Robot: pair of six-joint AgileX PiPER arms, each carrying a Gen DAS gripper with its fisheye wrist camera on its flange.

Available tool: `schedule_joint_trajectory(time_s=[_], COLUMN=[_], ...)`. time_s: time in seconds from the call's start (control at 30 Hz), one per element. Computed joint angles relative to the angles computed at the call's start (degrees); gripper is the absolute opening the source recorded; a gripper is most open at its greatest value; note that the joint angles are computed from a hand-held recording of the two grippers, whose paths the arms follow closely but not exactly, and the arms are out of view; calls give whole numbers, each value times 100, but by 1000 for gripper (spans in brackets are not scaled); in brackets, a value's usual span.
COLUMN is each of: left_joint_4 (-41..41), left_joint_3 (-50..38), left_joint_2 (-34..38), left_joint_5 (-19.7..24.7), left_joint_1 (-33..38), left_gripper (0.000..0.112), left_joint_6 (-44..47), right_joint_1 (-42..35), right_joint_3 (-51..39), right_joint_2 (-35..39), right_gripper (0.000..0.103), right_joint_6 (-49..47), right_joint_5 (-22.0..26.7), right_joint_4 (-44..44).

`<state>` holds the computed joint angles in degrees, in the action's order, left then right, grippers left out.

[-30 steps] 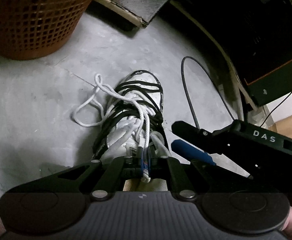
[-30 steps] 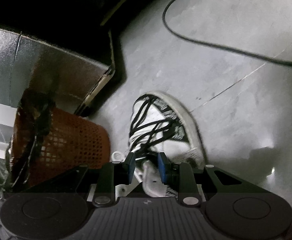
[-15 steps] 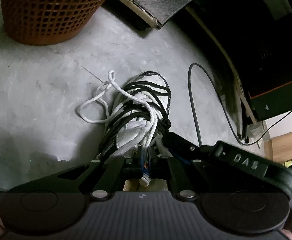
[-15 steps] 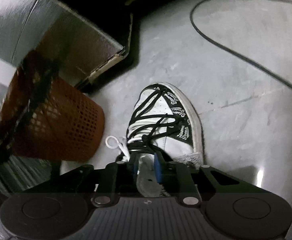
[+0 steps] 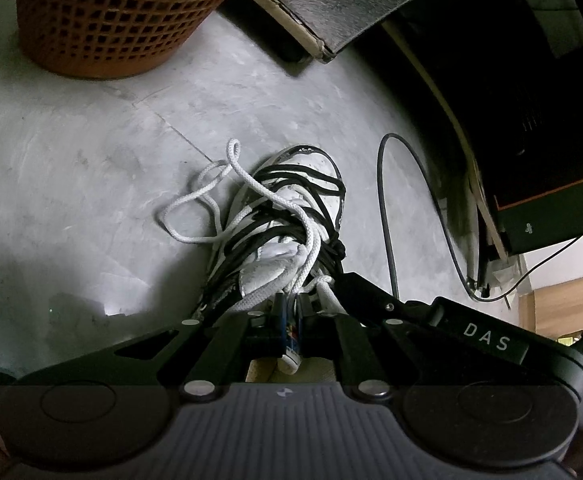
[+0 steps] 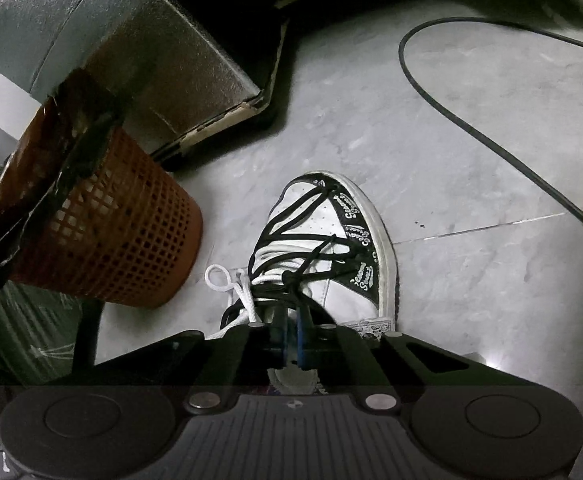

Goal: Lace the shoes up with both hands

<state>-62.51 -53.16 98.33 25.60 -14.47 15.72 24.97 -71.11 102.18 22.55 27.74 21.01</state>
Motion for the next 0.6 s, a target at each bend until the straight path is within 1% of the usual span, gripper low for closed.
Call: schedule_joint_trajectory(time_s=[0.1, 0.13, 0.2, 0.23, 0.37, 0.4, 0.43, 0.47, 0.53, 0.57, 0.6], left_joint_4=[-83, -89, -95, -152, -229, -218, -247, -293, -442, -598, -750], left_joint_3=[27, 32, 43, 57, 68, 66, 72, 76, 88, 107, 130], left_joint_2=[-13, -16, -20, -21, -14, -14, -17, -13, 10, 28, 47], left_joint_5=[14, 20, 33, 46, 37, 30, 34, 52, 106, 142, 163], left_joint_1=[26, 36, 56, 75, 72, 63, 63, 71, 96, 120, 147], left_gripper=[8, 8, 8, 8, 8, 8, 8, 8, 8, 8, 8], left_joint_6=[64, 67, 70, 113, 185, 191, 221, 255, 343, 448, 529], right_joint_1=[3, 27, 65, 37, -184, -196, -209, -194, -110, -89, -114], right_joint_3=[-30, -37, -68, -105, -211, -198, -182, -180, -139, -140, -122], right_joint_2=[3, -7, -35, -31, 45, 42, 45, 49, 18, 16, 10], right_gripper=[4, 0, 0, 0, 0, 1, 5, 6, 6, 8, 11], right_joint_6=[40, 129, 354, 338, -309, -409, -549, -554, -254, -96, -73], right_joint_5=[12, -9, -50, -37, 149, 181, 220, 263, 225, 243, 252], right_joint_4=[-104, -234, -549, -546, 237, 363, 528, 548, 204, 37, 68])
